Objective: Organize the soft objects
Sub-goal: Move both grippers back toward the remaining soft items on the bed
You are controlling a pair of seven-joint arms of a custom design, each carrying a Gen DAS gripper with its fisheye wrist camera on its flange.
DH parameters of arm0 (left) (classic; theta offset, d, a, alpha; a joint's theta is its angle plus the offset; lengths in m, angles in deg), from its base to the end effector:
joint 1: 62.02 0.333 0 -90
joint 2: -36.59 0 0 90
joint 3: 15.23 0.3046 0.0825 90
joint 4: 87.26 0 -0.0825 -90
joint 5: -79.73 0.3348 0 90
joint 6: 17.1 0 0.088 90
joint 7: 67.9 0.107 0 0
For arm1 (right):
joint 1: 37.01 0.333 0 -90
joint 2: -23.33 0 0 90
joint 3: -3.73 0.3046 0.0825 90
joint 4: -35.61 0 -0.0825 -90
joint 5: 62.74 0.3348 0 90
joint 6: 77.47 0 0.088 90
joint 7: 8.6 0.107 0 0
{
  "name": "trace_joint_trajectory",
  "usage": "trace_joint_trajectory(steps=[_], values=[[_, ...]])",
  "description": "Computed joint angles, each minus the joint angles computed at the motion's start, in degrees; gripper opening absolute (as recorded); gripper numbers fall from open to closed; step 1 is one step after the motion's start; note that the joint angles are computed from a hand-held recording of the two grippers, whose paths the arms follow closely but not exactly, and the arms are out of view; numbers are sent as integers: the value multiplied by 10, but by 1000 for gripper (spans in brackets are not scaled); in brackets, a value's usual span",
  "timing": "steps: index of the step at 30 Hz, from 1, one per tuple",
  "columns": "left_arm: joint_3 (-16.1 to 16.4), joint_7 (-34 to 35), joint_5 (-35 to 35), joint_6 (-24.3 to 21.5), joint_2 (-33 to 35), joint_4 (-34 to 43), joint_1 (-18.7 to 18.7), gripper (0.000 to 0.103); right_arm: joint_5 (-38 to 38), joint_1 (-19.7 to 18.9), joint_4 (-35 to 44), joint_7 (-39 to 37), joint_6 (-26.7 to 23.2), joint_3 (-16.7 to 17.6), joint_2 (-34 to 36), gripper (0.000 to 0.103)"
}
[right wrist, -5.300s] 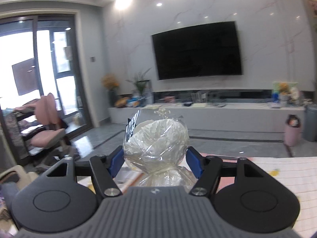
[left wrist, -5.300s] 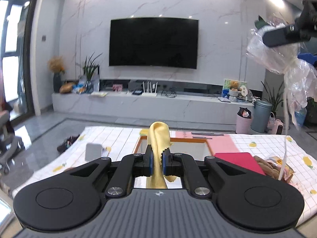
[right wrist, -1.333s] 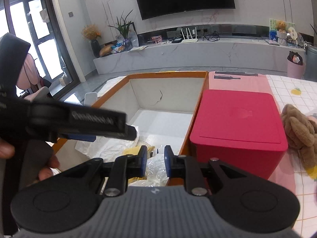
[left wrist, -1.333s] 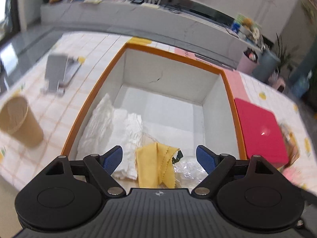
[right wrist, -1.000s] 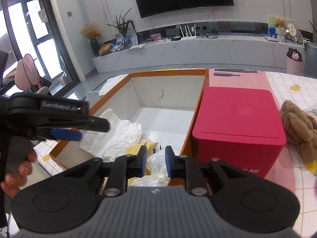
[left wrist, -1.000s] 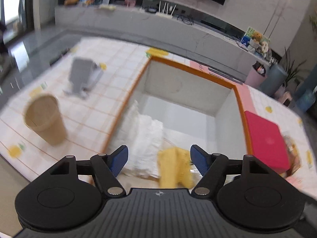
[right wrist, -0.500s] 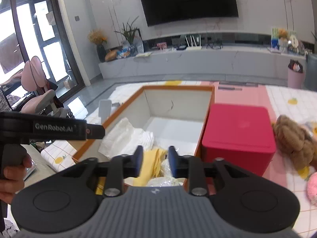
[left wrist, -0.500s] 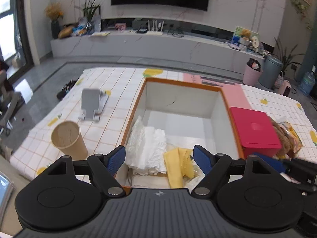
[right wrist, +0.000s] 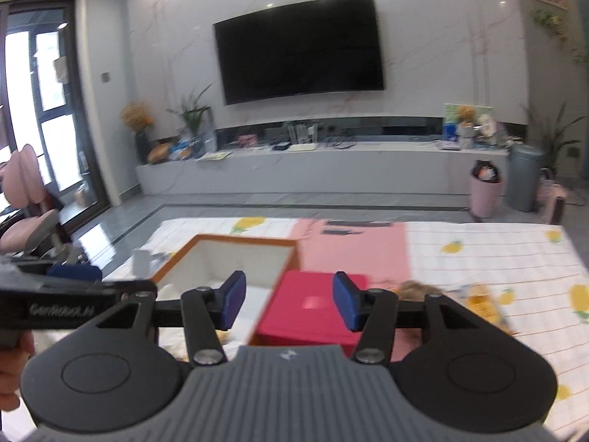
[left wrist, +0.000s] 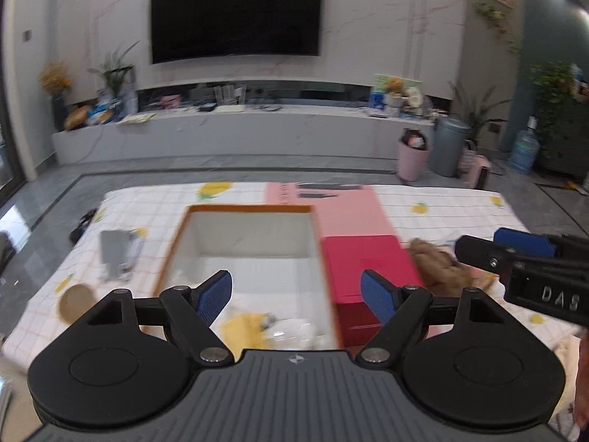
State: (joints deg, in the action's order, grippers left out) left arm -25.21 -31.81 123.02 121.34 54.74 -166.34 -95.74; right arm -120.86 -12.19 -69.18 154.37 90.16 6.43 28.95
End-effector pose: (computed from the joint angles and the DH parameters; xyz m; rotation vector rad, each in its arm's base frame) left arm 0.4877 -0.4322 0.6176 -1.5327 1.8359 -0.9423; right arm 0.4917 0.3151 0.5771 -1.5588 1.4170 -0.6864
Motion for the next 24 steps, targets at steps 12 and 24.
trace_joint_trajectory(steps=[12,24], values=[[26,91,-40,60,178,180,-74,94,231,-93,-110,-216,10,-1,-51,100],[61,180,-139,64,310,297,-119,94,446,-130,-67,-301,-84,-13,78,100]])
